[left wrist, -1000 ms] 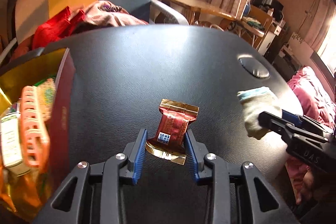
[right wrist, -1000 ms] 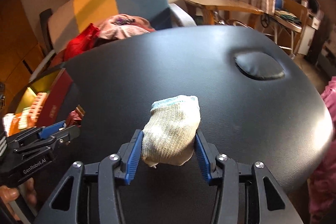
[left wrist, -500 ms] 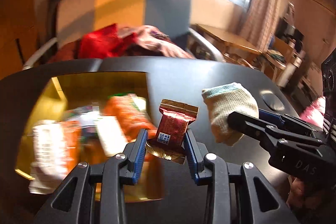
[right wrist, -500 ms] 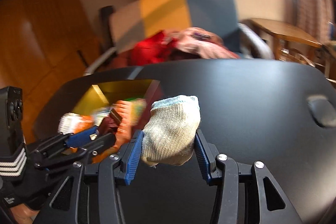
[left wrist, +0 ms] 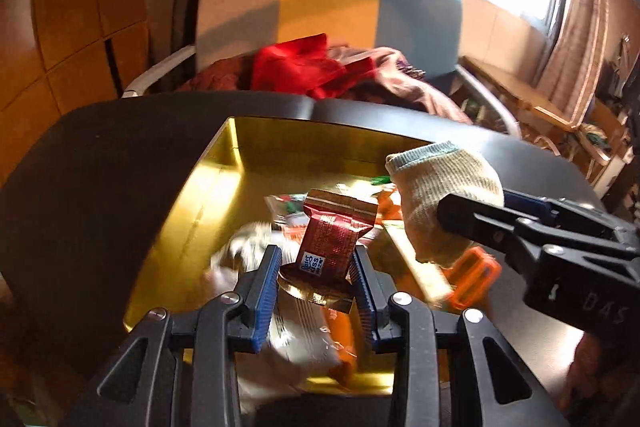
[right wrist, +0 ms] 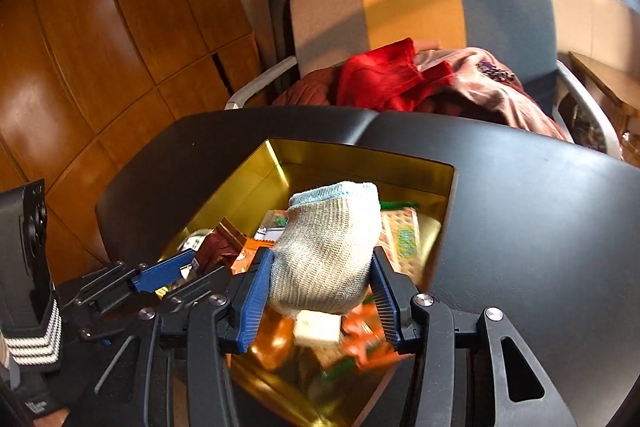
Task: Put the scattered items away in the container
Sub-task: 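Carry the candy and sock over the gold tray and open both tools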
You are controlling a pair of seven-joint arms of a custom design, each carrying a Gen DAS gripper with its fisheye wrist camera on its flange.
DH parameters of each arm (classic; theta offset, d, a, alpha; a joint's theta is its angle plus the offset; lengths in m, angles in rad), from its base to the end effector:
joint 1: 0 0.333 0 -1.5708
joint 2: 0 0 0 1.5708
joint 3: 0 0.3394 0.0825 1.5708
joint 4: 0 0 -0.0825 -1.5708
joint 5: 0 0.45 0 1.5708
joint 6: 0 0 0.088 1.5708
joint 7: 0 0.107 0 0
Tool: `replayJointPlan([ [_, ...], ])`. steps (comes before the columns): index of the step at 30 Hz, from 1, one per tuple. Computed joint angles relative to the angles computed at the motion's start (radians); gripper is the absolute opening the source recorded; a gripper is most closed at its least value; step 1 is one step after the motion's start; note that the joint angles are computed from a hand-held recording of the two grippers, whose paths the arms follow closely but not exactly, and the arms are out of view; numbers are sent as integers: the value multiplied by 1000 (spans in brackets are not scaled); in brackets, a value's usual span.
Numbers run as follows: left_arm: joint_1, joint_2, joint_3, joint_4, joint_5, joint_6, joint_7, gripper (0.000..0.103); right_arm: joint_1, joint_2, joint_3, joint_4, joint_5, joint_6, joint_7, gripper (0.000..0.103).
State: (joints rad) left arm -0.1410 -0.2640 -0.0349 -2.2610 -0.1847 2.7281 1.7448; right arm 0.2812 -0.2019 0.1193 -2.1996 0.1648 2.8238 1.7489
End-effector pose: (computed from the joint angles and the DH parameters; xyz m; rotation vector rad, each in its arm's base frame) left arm 0.5638 -0.0945 0.5497 -1.6307 2.0175 -0.8200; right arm 0.5494 0.2281 0.5617 -1.7366 1.5769 -0.3900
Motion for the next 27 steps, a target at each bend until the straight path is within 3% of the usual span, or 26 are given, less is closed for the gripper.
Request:
replayJointPlan([
  [6,52,86,-19,68,76,-18,-56,35,35,116,-25,117,102,-82,-97,50],
  [12,66,98,-14,95,24,-37,-24,39,32,148,-27,146,104,-78,-89,56],
  [18,58,52,3,64,-58,-26,17,48,19,133,-22,133,10,-61,-10,56],
  [23,50,14,18,34,-78,-18,26,49,2,81,-8,89,-99,-32,73,56],
  [27,38,-42,45,-16,-106,-3,36,49,23,38,-15,56,-36,-18,0,50],
])
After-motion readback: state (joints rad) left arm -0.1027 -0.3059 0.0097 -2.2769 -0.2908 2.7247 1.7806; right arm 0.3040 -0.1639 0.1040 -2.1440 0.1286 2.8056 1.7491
